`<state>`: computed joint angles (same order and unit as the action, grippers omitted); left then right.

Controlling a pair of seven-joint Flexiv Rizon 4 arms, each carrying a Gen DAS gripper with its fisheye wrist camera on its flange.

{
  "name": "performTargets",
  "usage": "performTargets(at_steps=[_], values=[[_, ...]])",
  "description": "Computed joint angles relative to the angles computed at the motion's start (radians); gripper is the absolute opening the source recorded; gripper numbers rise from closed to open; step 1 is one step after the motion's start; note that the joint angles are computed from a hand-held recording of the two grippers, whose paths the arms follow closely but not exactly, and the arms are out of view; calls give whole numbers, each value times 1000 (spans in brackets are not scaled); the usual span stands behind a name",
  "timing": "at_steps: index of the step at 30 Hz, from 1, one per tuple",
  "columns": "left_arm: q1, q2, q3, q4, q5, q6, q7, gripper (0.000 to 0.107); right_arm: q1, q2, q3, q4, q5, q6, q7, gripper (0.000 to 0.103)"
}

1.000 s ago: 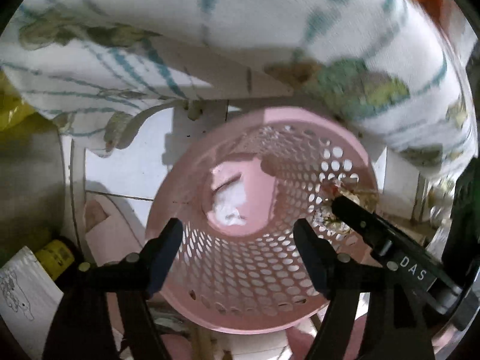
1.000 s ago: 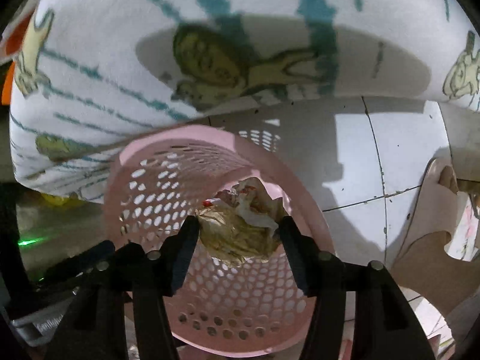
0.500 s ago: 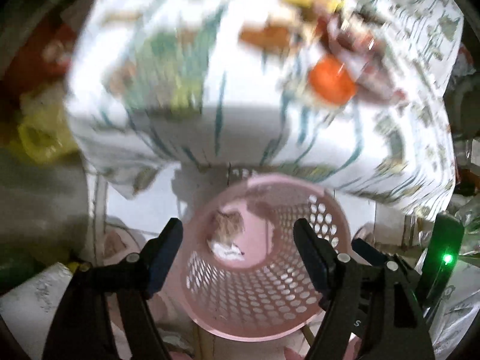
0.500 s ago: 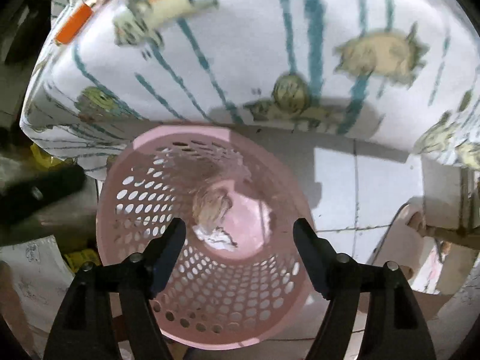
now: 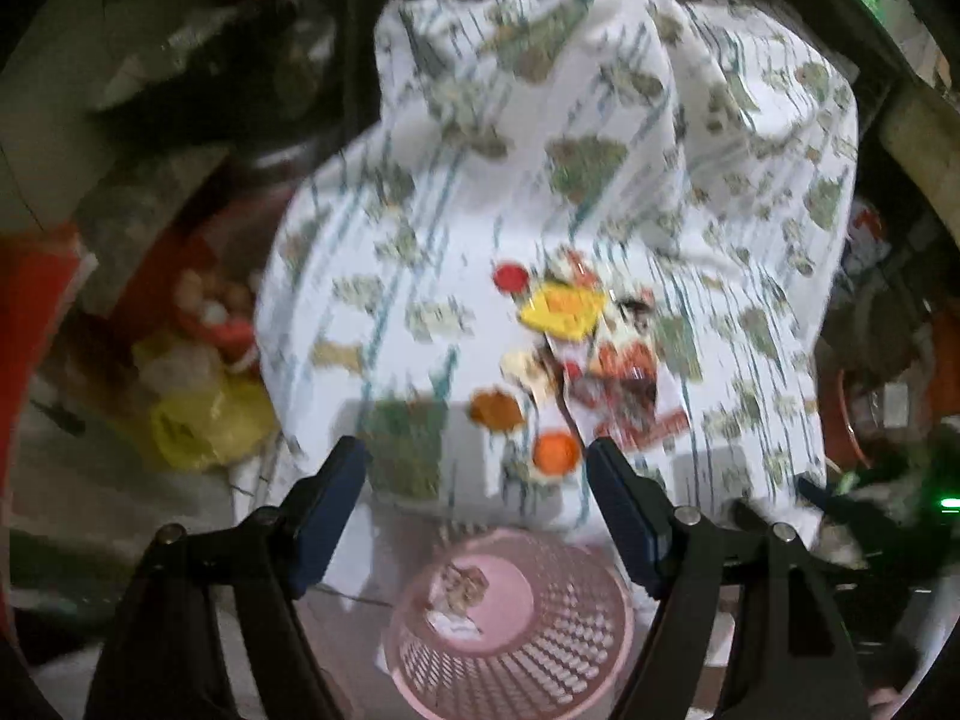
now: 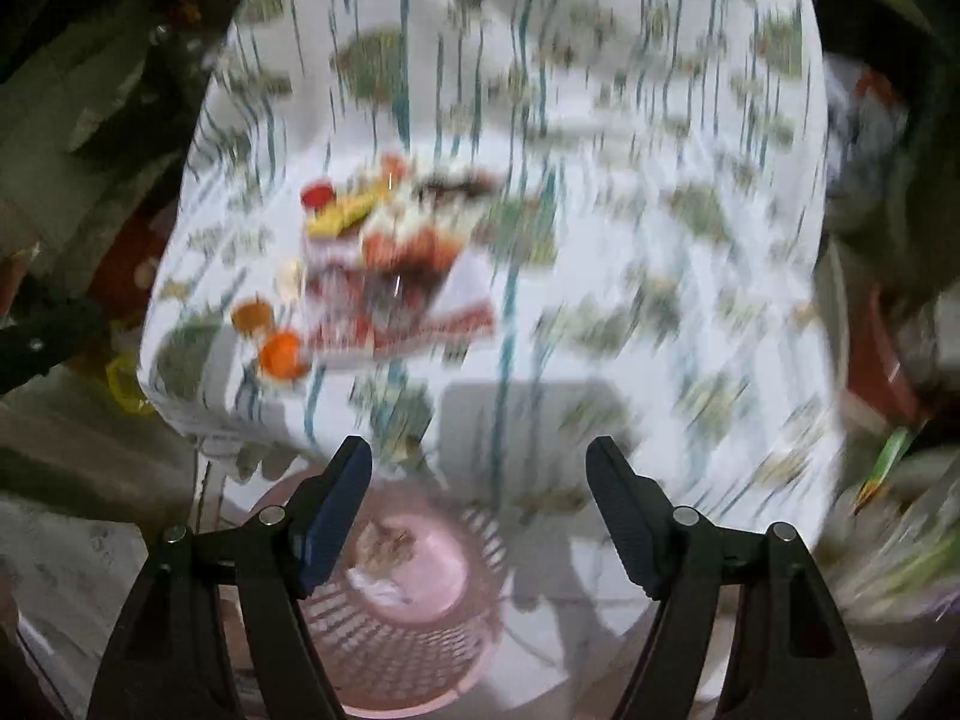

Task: Collect trash
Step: 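Move both tools back over the remaining trash on the cloth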

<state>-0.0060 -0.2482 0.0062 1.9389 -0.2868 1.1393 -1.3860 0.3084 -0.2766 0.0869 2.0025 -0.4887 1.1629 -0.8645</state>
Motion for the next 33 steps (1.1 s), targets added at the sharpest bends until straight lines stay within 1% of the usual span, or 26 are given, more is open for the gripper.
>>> performTargets(at_steps=[2,3,6,8,9,10,11,13,15,19,20,21,23,26,29,33], values=[[-18,-13,22,-43,57,-1,-55,74,9,24,-47,-3,-108,11,26,76],[-14,-13,21,-49,60,1,-54,74,4,38,-68,-2,-162,24,44,76],[-30,-2,32,-89,113,-26,-91,77,-42,57,-79,-4,-200,80,57,79],[-50,6,45,-127,177,-54,-137,89,-66,60,-88,-1,-214,114,88,79],[-54,13,45,-135,191,-56,-151,90,-77,58,-86,-3,-199,125,100,79],[-56,16,42,-142,199,-59,-161,91,-91,52,-72,-18,-150,120,92,79],[-60,18,38,-151,205,-63,-175,93,-110,44,-47,-40,-71,115,67,79],[-70,19,33,-173,223,-78,-203,95,-132,35,-16,-63,37,131,28,79],[-84,20,29,-193,250,-92,-226,95,-130,40,-22,-55,60,148,24,79],[-104,22,19,-207,284,-96,-240,95,-120,59,-51,-34,30,149,32,79],[-108,18,16,-215,288,-104,-244,95,-127,61,-44,-34,48,150,22,79],[-111,14,13,-221,289,-109,-248,95,-143,59,-22,-44,99,146,-11,79],[-115,8,11,-228,289,-113,-258,95,-156,61,-10,-52,153,139,-41,79],[-111,0,3,-226,261,-111,-259,95,-157,62,-22,-54,166,124,-33,79],[-116,-8,10,-233,272,-115,-268,95,-179,51,5,-82,261,108,-74,79],[-114,-14,13,-230,281,-113,-267,95,-184,39,12,-106,318,70,-91,79]])
